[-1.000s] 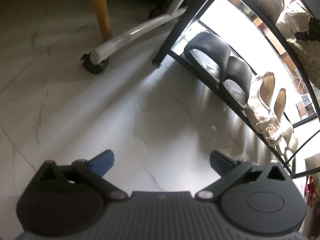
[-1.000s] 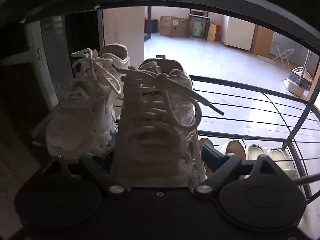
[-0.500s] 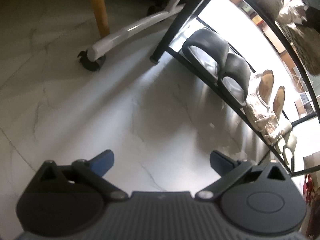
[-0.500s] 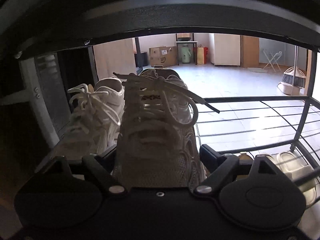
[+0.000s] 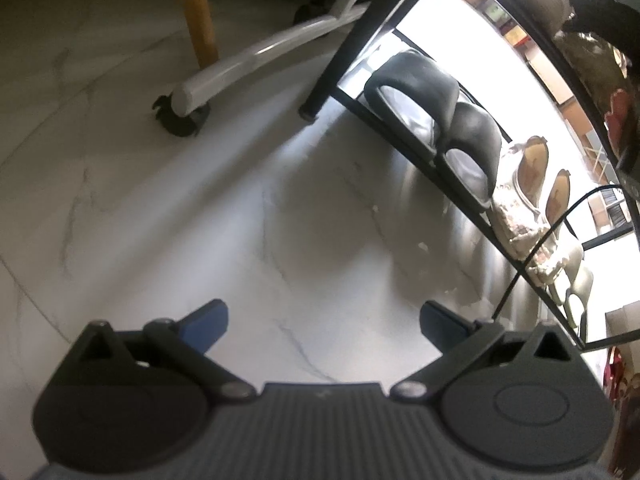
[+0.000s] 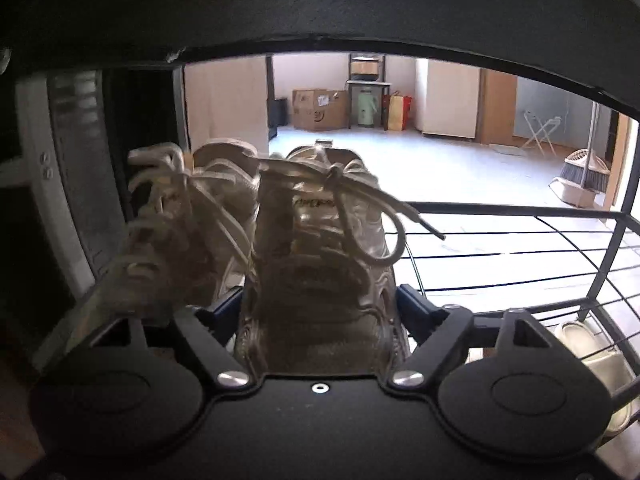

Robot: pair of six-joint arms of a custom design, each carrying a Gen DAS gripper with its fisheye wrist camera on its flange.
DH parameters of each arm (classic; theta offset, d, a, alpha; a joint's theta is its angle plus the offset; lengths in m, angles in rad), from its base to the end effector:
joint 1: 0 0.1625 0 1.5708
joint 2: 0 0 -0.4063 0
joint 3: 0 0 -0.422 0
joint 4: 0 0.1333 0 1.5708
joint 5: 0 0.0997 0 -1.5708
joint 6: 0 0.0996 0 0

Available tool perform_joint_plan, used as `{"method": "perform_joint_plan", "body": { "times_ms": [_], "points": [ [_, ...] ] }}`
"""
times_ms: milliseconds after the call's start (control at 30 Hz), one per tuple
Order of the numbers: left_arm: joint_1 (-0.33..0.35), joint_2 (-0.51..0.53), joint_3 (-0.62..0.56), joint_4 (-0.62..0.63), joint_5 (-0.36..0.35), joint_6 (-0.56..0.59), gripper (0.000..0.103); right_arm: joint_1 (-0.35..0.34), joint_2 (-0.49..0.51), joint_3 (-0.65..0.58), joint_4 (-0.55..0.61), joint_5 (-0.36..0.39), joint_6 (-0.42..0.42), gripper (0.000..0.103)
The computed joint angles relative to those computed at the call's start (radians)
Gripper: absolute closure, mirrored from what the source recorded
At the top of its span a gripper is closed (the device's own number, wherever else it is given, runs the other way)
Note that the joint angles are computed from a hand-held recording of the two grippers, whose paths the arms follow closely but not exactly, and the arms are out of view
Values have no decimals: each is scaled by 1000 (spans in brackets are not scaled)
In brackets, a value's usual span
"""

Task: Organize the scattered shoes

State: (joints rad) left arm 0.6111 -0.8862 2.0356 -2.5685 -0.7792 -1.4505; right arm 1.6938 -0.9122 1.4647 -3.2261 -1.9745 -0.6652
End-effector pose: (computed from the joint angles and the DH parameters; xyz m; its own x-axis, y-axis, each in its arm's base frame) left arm -0.3067 -0.4641 0.0079 -0.8416 -0.4866 -0.2344 -0.2157 0.7007 -0.6801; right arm 0.1836 -0.7175 0.3100 -0.7178 -0.0913 0.6903 -0.6334 0.4974 -0.5928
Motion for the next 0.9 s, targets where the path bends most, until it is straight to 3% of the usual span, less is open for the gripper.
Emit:
{"method": "perform_joint_plan", "body": {
  "times_ms": [100,200,267,333,533,900],
  "points": [
    [-2,-4,5,-4,2,-8,1,-5,-39,11,68,0,89,6],
    [-3,-3,4,-11,3,2,1,2,-50,19,91,-31,21,4],
    [-3,-2,4,-17,-1,7,1,4,-51,15,122,-49,25,2],
    [-4,-3,5,-16,-1,2,1,-2,-54,12,154,-40,59,7],
    [-3,-6,7,-14,3,-9,1,-5,-20,13,50,-26,47,10],
    [-7,-6,-4,19,14,-3,1,-8,-4,8,22,-30,62,10]
  ]
}}
